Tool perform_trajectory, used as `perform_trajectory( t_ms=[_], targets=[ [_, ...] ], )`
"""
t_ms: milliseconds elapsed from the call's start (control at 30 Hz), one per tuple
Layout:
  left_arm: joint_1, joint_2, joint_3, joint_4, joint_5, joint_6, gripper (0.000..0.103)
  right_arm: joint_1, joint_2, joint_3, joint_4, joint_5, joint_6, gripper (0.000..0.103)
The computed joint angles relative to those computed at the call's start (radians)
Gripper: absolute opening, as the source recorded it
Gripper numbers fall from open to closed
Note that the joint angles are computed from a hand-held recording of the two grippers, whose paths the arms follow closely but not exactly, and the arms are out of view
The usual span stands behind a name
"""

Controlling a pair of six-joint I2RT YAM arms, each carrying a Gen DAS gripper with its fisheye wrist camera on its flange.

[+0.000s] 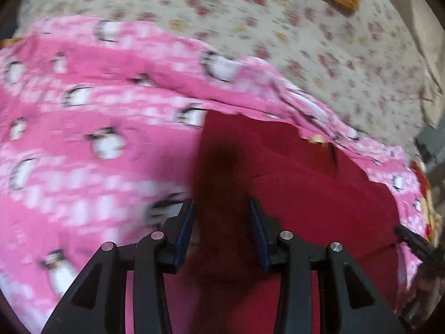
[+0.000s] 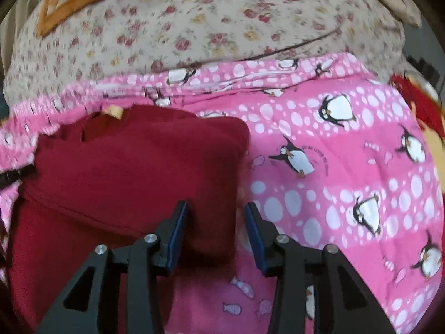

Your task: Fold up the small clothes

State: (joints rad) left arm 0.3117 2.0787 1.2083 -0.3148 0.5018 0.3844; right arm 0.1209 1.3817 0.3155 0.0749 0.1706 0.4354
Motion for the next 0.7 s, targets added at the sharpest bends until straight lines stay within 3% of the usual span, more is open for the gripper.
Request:
perform_trajectory(
  t_ms=[167, 300, 400, 500, 700],
  targets=[
    [0.092, -0.035, -0.005, -0.053, 0.038, 0.108, 0.019, 0.091, -0.197, -0.027, -0.111, 0.03, 0.028, 0.047],
    [0.124, -0.081, -0.062, -0.083, 0.033, 0.249, 0.019, 0.228, -0.228, 0.004, -0.148, -0.003, 0.036, 0.053],
    [0.114, -0.093, -0.097, -0.087, 0.006, 0.308, 0.019, 0.367, -0.111, 0.047, -0.073, -0.07, 0.045, 0.055],
    [0.1, -0.097, -0.125, -0.067, -0.002, 0.307, 0.019, 0.495, 0.007, 0.111, -0.043, -0.013, 0.065, 0.055],
    [0.091, -0.08, -0.105, -0.085, 0.002, 0.283, 0.019, 0.568, 0.155, 0.21, 0.03, -0.072, 0.098, 0.055]
  ],
)
